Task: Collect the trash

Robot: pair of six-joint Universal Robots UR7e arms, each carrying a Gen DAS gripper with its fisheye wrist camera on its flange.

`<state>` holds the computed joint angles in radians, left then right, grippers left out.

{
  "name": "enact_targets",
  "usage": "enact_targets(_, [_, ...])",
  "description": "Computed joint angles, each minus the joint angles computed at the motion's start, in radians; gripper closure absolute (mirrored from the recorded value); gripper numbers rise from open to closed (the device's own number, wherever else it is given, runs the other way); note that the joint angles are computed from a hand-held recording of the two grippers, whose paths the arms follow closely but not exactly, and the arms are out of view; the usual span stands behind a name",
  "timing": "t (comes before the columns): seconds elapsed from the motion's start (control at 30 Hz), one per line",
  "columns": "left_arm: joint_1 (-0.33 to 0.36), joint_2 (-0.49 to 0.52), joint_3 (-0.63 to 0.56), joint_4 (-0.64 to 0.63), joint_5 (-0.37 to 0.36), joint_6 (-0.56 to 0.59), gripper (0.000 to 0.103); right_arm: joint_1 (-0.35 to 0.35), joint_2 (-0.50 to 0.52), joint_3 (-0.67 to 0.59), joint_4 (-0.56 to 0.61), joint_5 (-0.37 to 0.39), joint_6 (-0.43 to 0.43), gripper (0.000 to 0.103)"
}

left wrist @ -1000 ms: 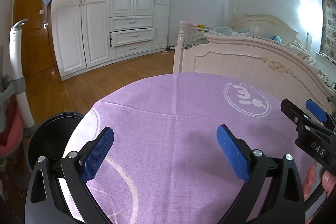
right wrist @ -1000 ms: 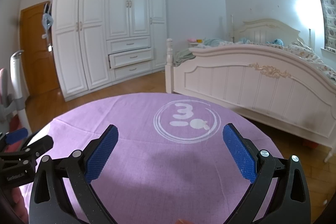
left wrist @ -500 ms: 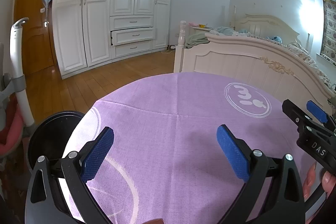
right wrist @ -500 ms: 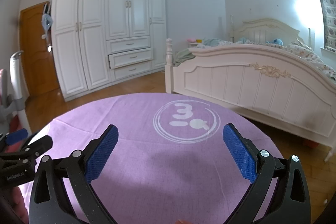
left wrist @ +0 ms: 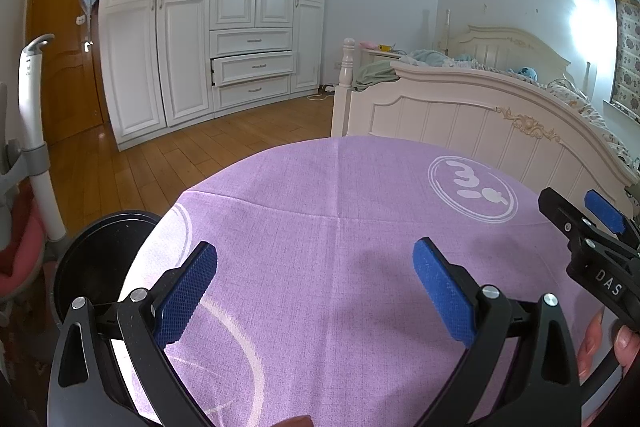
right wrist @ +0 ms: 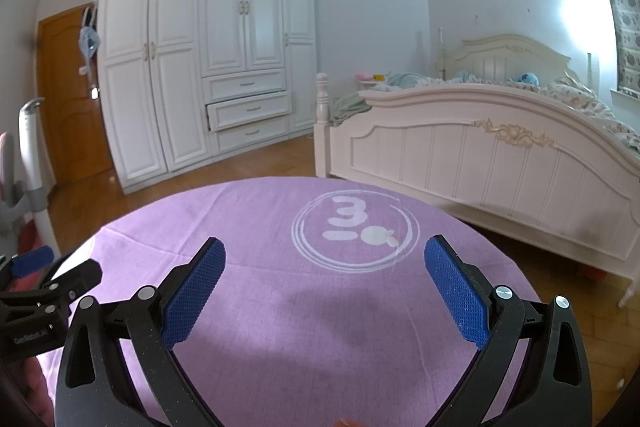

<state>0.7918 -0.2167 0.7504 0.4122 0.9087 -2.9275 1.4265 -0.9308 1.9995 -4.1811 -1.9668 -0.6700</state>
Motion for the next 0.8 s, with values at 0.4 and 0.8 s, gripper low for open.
enact_targets(0.4, [0.0,0.002,-0.004,0.004,0.001,0.0,0.005,0.002,0.001,0.0,0.0,-0.004,0.0,0.005])
enact_targets(0.8, [0.003,0.011,-0.018,0.024,0.005,-0.004,0.005,0.002,0.003,0.005,-0.004,-0.009,0.002,0.005])
